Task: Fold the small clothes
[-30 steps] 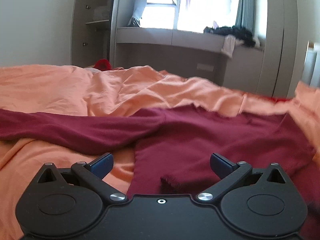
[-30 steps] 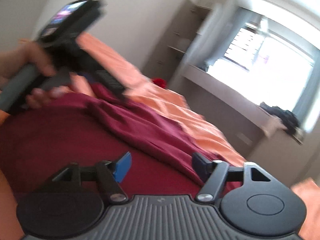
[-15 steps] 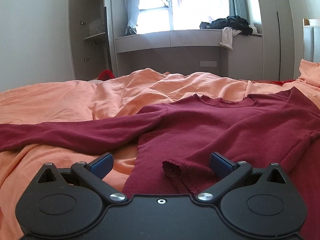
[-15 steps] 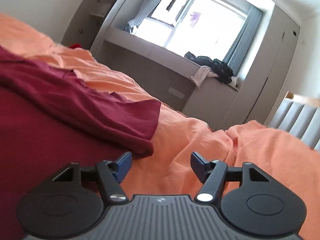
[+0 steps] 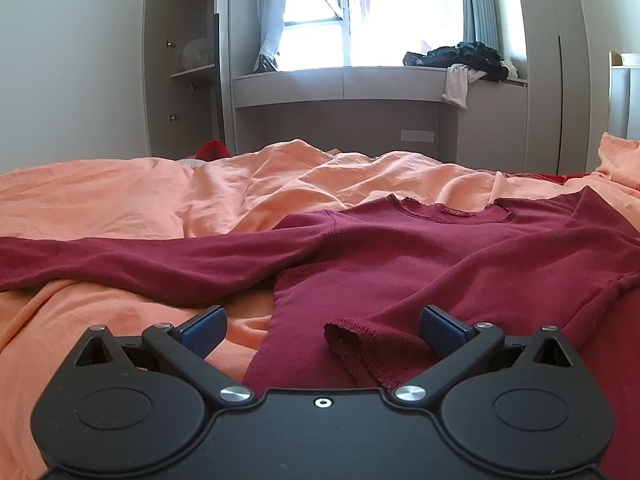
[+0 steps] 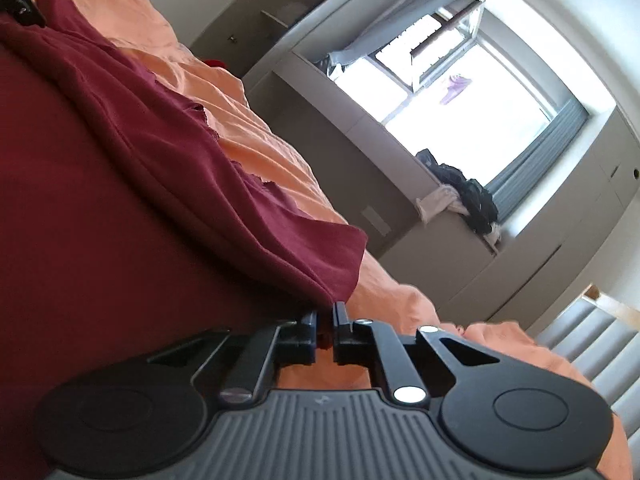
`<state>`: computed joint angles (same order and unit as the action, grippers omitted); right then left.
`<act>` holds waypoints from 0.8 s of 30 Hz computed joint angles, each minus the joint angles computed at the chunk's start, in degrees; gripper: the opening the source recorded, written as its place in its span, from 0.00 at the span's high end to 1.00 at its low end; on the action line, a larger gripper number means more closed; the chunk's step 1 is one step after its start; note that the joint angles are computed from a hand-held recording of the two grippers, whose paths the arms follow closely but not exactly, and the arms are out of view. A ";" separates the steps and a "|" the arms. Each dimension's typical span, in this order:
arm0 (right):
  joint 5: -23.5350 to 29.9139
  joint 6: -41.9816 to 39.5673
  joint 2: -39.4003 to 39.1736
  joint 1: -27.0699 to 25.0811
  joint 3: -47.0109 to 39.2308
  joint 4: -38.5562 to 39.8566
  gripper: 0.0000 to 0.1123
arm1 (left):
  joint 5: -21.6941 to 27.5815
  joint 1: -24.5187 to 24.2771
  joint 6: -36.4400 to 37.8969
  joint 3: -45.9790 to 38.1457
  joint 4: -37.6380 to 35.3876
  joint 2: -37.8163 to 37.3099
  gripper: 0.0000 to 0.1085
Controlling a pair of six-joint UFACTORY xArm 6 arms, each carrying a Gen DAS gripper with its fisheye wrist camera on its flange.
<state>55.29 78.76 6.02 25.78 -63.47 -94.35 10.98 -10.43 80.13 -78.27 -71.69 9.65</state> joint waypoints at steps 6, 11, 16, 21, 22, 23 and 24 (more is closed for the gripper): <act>-10.71 26.14 -7.67 -4.67 5.21 5.54 0.96 | -0.83 -0.27 -2.98 1.25 4.27 -0.66 0.05; -12.66 30.02 -6.68 -5.27 5.12 4.16 0.95 | -1.45 -0.59 0.96 1.79 1.63 -1.28 0.06; -13.18 31.31 -8.23 -5.11 6.52 3.74 0.83 | 0.98 0.75 9.86 1.86 -10.92 -3.32 0.06; -11.05 31.60 -11.28 -3.26 8.69 4.81 0.54 | 1.37 3.41 8.90 0.68 -16.09 -4.46 0.06; -10.74 31.82 -11.94 -2.85 9.07 4.67 0.48 | 1.08 4.18 8.86 -0.02 -16.74 -4.21 0.06; -10.57 32.13 -12.53 -2.48 9.35 4.52 0.44 | 0.51 5.15 9.20 -1.15 -17.46 -3.61 0.06; -10.58 32.90 -13.28 -2.15 9.80 3.87 0.35 | -0.86 5.93 8.91 -2.52 -17.54 -2.72 0.06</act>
<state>44.71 111.66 -7.27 23.63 -53.67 -90.48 10.12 -4.51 89.03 -80.79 -89.23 6.93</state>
